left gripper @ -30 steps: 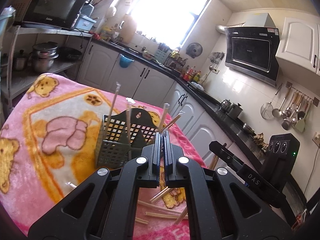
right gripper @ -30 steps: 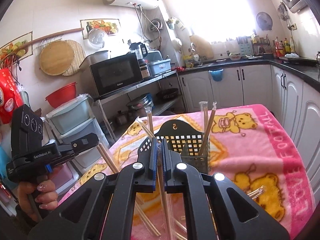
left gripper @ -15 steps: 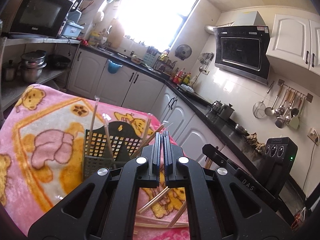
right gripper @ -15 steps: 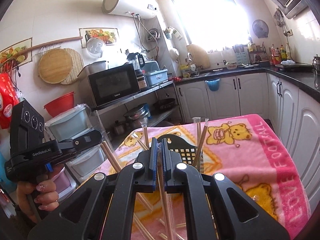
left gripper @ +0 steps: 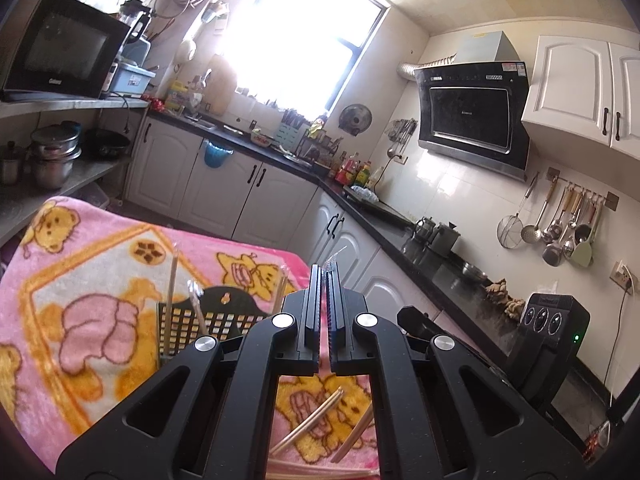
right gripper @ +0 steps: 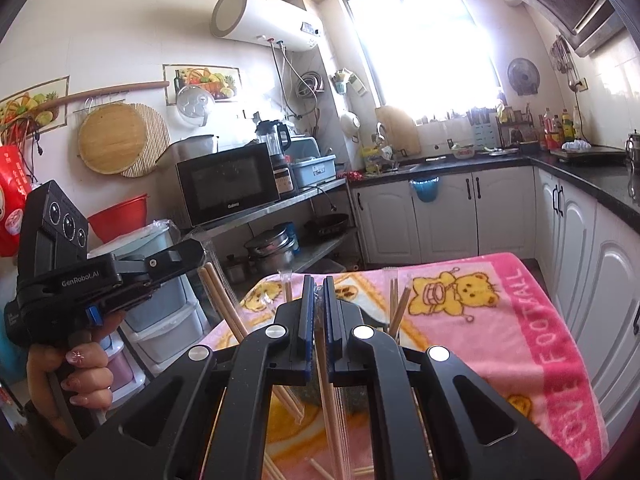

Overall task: Organize utensils
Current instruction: 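Raise both held chopsticks high and carry them above the green caddy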

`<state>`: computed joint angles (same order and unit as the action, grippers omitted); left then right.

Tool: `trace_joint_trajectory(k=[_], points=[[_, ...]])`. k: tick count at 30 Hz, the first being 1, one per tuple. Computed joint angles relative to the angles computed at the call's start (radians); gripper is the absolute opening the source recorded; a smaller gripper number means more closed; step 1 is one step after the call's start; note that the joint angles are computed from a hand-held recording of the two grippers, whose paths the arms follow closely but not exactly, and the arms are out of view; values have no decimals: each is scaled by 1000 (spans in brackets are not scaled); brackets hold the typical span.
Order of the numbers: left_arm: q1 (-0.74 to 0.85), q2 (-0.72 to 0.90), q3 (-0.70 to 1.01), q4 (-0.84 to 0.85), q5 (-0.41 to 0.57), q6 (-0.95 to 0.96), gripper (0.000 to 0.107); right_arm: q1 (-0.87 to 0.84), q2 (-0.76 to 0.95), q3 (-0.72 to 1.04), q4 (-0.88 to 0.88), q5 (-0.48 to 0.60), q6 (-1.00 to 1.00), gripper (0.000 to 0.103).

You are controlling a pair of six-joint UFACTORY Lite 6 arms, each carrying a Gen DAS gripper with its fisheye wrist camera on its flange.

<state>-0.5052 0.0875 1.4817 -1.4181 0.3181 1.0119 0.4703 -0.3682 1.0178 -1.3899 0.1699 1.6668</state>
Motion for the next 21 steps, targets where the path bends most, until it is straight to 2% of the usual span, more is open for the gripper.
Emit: trace_joint_trajectory(k=[13,21], points=[[-9,120,210,127,-9,-140,1,-41,88,141,-71,-22,37,5],[-7,212,356,225,-18,-259,1,-64,152,240,-180,-37,127,5]])
